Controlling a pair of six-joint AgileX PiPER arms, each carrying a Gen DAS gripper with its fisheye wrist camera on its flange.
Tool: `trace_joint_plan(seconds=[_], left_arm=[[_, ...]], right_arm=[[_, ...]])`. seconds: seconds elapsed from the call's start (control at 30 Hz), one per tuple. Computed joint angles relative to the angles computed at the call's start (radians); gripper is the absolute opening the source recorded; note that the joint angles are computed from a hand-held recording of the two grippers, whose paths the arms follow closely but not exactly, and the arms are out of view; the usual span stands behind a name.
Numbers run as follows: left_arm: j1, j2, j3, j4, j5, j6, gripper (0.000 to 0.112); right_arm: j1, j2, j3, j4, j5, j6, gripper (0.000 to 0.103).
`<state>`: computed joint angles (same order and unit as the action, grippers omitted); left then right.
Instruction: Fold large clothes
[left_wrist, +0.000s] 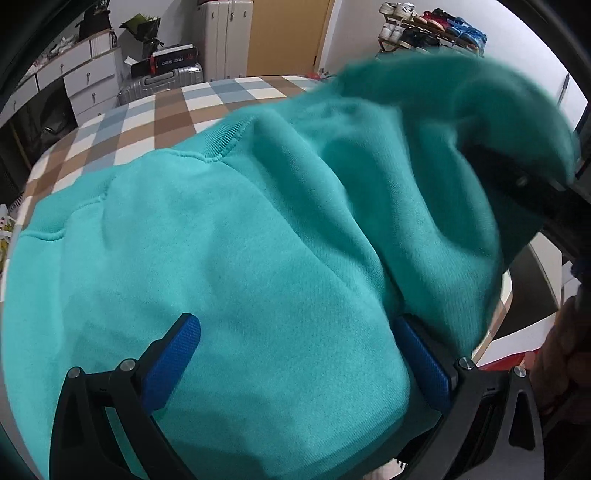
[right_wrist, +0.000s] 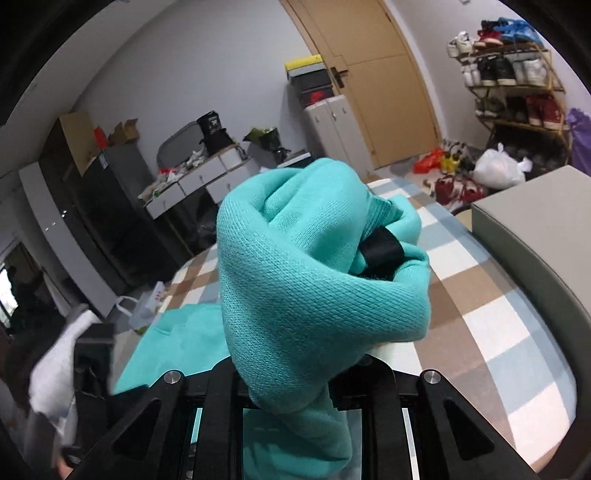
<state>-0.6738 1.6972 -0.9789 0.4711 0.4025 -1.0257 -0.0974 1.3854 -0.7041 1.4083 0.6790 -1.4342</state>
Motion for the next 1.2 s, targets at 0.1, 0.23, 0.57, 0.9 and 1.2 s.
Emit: trace_joint_plan(seconds=[0.1,0.23,0.57,0.9,1.2], left_arm=[[0.008,-0.064,0.045,0.001,-0.037,0.007,0.101],[0.062,-0.088,-0.027,-0.048,0.042,0.088,0.101],[0.202,0.488,-0.862,-0.269,0.689,0.502,0.101],[0.178,0.370,-0.651,-0.245,0.630,0.443,0.102],[0.026,0.015,-0.134,-0.180,0.438,0.266,0.102]], right_arm=[[-0.024,0.041,-0.023,-0.037,0.009,0.074,0.022],[-0.074,0.093,-0.065,-0.075,0.075,0.120,0.022],[-0.115,0.096,-0.071,-0.114,0.150,0.137,0.031],[-0.113,0.103,-0.067,-0.109,0.150,0.088,0.045],[-0.157,0.204,-0.124,-0.141,0.243,0.208,0.073]])
